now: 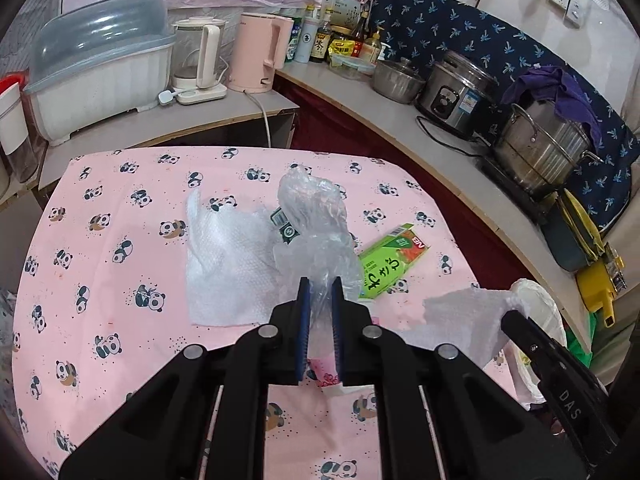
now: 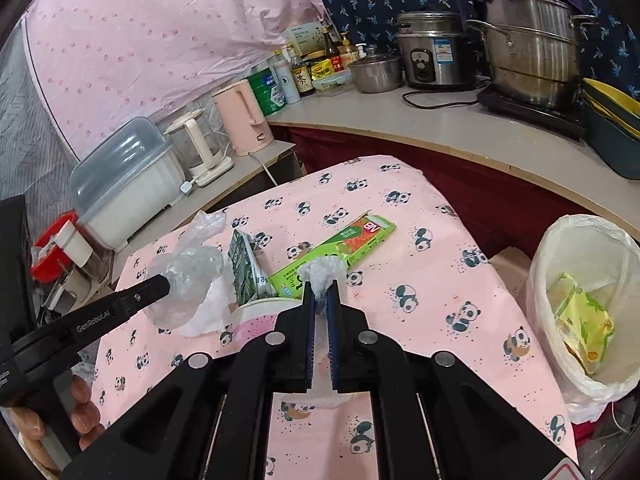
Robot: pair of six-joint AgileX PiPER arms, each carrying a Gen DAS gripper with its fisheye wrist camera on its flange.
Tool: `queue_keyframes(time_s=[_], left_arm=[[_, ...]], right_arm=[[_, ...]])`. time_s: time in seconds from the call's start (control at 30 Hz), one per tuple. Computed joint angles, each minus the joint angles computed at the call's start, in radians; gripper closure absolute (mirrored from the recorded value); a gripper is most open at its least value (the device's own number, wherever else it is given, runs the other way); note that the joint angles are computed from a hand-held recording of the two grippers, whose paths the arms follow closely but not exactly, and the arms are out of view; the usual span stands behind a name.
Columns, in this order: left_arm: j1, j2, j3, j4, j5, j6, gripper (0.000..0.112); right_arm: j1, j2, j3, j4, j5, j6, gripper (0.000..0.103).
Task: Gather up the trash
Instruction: 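Carry both plastic pieces over the bin and open both tools to drop them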
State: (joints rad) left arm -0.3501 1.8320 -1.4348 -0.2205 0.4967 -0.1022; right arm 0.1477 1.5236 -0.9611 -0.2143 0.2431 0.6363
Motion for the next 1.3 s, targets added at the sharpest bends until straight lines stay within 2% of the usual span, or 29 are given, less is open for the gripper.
queue_keyframes(time_s=[0.33, 0.67, 0.9, 1.07, 1.3], left_arm=[[-0.175, -0.005, -0.065, 0.13, 0.033, -0.134, 0.103], [-0.36, 0.099, -0.218, 0.224, 0.095, -0.228, 0.103], [-0.462, 0.218, -0.389, 0.212, 0.175, -0.219, 0.103], [-0.526, 0.312, -0.54, 0.212, 0.247, -0.214, 0.103], [-0.6, 0.463, -0.797, 0.233, 0.372, -0.218, 0.103]], right_arm=[[-0.156, -0.14, 0.093, 0.246, -0.013, -0.278, 0.097], [-0.416, -0.234, 0.167, 0.734, 0.029, -0.846, 0.097], [-0.677, -0.257, 0.187, 1.038, 0.119, -1.225, 0.097], [-0.837, -0.251, 0.18, 1.139, 0.182, -1.37, 0.097], [-0.969, -0.217, 0.15, 1.18, 0.225, -1.463, 0.097]])
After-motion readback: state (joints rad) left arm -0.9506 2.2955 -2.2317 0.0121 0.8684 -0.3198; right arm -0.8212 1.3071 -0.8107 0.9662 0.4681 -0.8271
